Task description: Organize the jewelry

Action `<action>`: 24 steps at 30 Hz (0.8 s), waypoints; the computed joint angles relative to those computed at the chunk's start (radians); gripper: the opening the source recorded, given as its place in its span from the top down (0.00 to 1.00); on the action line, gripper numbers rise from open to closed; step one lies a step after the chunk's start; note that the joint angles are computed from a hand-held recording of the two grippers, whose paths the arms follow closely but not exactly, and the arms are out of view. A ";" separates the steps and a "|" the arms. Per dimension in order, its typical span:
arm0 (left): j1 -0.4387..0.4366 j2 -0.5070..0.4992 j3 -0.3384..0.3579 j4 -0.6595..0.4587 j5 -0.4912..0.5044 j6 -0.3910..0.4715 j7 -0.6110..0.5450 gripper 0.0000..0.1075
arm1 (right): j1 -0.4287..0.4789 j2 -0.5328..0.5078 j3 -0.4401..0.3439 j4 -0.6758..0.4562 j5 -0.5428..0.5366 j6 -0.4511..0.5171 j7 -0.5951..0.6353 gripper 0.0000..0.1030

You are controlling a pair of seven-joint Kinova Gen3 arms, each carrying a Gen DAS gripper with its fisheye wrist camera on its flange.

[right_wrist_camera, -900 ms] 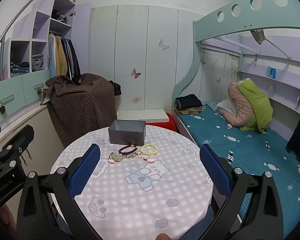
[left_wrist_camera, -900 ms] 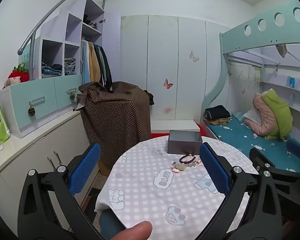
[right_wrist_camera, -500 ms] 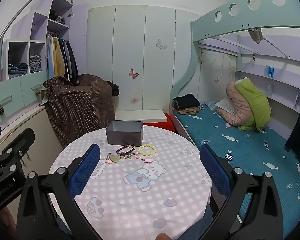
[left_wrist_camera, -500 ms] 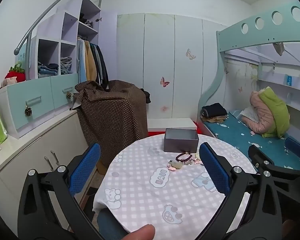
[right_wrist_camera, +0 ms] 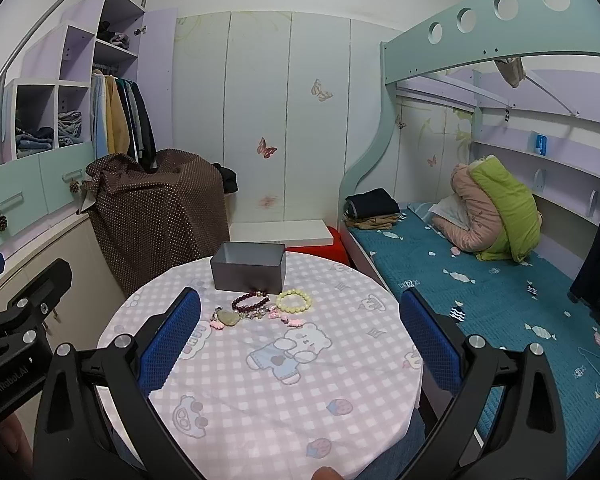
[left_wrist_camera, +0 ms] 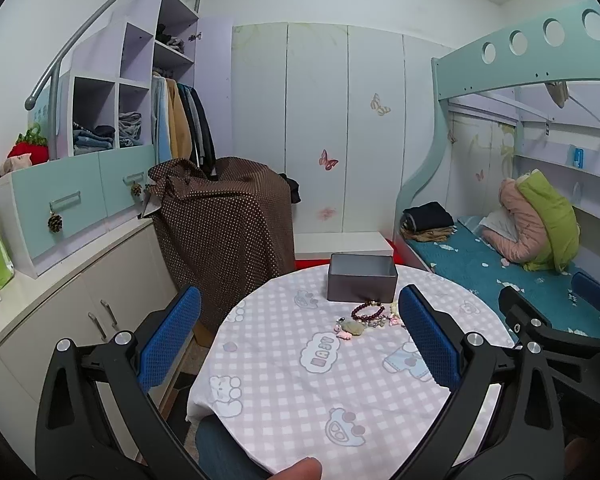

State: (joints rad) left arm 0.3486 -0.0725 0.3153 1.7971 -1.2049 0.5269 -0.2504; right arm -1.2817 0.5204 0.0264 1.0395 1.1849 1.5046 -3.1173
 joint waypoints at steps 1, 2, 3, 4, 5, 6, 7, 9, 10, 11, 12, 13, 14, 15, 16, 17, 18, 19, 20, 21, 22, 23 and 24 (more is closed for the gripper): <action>0.000 0.000 -0.002 0.000 0.004 -0.003 -0.003 0.09 | -0.001 -0.004 0.001 0.002 0.000 0.003 0.000 0.07; 0.000 -0.001 -0.002 -0.002 0.010 -0.003 -0.009 0.09 | 0.000 -0.007 0.001 0.005 0.002 0.003 -0.001 0.07; -0.001 -0.002 -0.002 0.001 0.006 -0.007 -0.004 0.09 | 0.000 -0.005 0.000 0.001 0.002 0.005 0.002 0.07; -0.002 -0.003 -0.003 0.000 0.008 -0.008 -0.007 0.09 | 0.001 -0.006 -0.001 0.001 0.003 0.004 0.003 0.07; -0.002 -0.003 -0.003 -0.003 0.014 -0.007 -0.015 0.09 | 0.003 -0.003 -0.001 -0.005 0.003 0.004 0.008 0.07; -0.004 -0.004 -0.002 -0.001 0.010 -0.009 -0.011 0.09 | 0.003 -0.001 0.000 -0.008 0.002 0.004 0.011 0.07; -0.004 -0.004 -0.003 -0.008 0.020 -0.007 -0.023 0.09 | 0.003 -0.001 0.001 -0.008 0.003 0.003 0.011 0.07; -0.003 -0.008 0.000 -0.018 0.038 -0.001 -0.045 0.09 | 0.001 0.000 0.002 -0.009 0.005 0.003 0.011 0.07; -0.006 -0.010 0.001 -0.019 0.039 -0.001 -0.047 0.09 | 0.000 0.003 0.002 -0.015 0.005 0.004 0.015 0.07; -0.007 -0.010 0.003 -0.025 0.046 0.002 -0.055 0.09 | 0.000 0.005 0.004 -0.019 0.004 0.005 0.020 0.07; -0.009 -0.010 0.004 -0.027 0.048 0.002 -0.057 0.09 | -0.002 0.006 0.005 -0.021 0.005 0.006 0.023 0.07; -0.011 -0.010 0.004 -0.030 0.052 0.003 -0.061 0.09 | -0.004 0.008 0.007 -0.023 0.006 0.006 0.024 0.07; -0.012 -0.012 0.006 -0.030 0.053 0.004 -0.063 0.09 | -0.004 0.009 0.008 -0.024 0.006 0.005 0.026 0.07; -0.013 -0.012 0.007 -0.033 0.058 0.006 -0.069 0.09 | -0.003 0.009 0.009 -0.027 0.004 0.004 0.027 0.07; -0.014 -0.012 0.008 -0.035 0.062 0.007 -0.074 0.09 | -0.005 0.011 0.011 -0.027 0.005 0.006 0.027 0.07; -0.016 -0.013 0.008 -0.034 0.063 0.004 -0.073 0.09 | -0.006 0.010 0.012 -0.026 0.004 0.006 0.027 0.07; -0.018 -0.014 0.008 -0.036 0.068 0.003 -0.078 0.09 | -0.006 0.011 0.012 -0.028 0.004 0.006 0.030 0.07; -0.019 -0.013 0.009 -0.038 0.072 0.003 -0.083 0.09 | -0.005 0.013 0.013 -0.032 0.003 0.006 0.033 0.07; -0.020 -0.013 0.010 -0.037 0.073 0.002 -0.084 0.09 | -0.006 0.012 0.014 -0.031 0.003 0.005 0.032 0.07; -0.022 -0.013 0.012 -0.034 0.067 0.003 -0.077 0.09 | -0.007 0.012 0.015 -0.031 0.003 0.005 0.033 0.07; -0.022 -0.013 0.013 -0.035 0.067 0.003 -0.079 0.09 | -0.007 0.012 0.015 -0.032 0.003 0.006 0.035 0.07; -0.023 -0.013 0.014 -0.034 0.065 0.003 -0.076 0.09 | -0.007 0.014 0.016 -0.039 0.003 0.007 0.041 0.07; -0.023 -0.013 0.011 -0.036 0.073 0.000 -0.085 0.09 | -0.007 0.015 0.017 -0.043 0.002 0.008 0.045 0.07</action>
